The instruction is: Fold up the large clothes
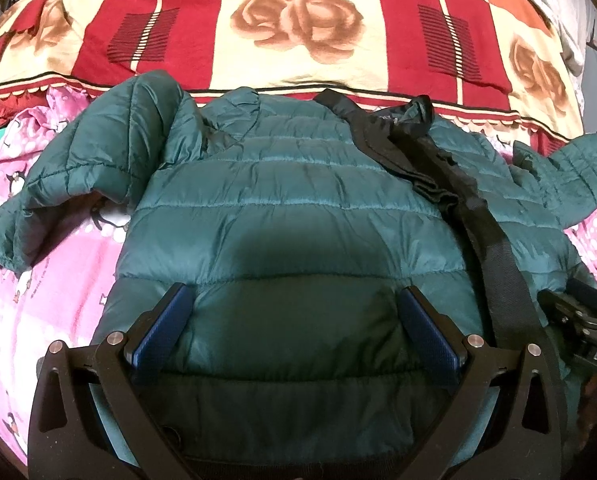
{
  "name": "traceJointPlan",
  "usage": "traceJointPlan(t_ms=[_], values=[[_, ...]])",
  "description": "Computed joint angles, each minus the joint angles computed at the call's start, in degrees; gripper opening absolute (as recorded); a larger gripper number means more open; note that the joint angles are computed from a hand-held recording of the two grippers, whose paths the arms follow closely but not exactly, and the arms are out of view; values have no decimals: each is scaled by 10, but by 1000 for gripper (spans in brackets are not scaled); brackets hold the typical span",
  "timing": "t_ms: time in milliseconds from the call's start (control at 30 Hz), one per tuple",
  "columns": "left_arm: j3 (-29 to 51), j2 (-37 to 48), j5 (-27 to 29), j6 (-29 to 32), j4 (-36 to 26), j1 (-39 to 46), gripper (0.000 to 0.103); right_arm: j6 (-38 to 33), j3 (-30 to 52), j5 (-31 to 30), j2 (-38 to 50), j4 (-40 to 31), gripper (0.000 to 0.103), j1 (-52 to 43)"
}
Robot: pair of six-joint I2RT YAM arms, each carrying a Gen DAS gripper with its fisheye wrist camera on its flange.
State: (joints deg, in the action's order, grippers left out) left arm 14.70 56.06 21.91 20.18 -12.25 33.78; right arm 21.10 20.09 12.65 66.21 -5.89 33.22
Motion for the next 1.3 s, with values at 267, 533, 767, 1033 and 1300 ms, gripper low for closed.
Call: traceJointPlan(t_ms=[267, 533, 767, 1033, 1300], values=[[183, 70, 195, 98, -167, 246, 103, -2, 4, 1, 3, -1, 90, -1], [505, 387, 286, 197, -318, 444, 103, -1, 4, 2, -2, -7, 90, 1], [693, 680, 321, 179, -444, 552, 102, -5, 8, 3, -1, -10, 90, -2], [772, 751, 364, 82, -414, 499, 102, -1, 9, 7, -2, -12, 91, 3], [742, 733, 274, -55, -264, 482, 40, -1, 11, 8, 0, -13, 92, 3]])
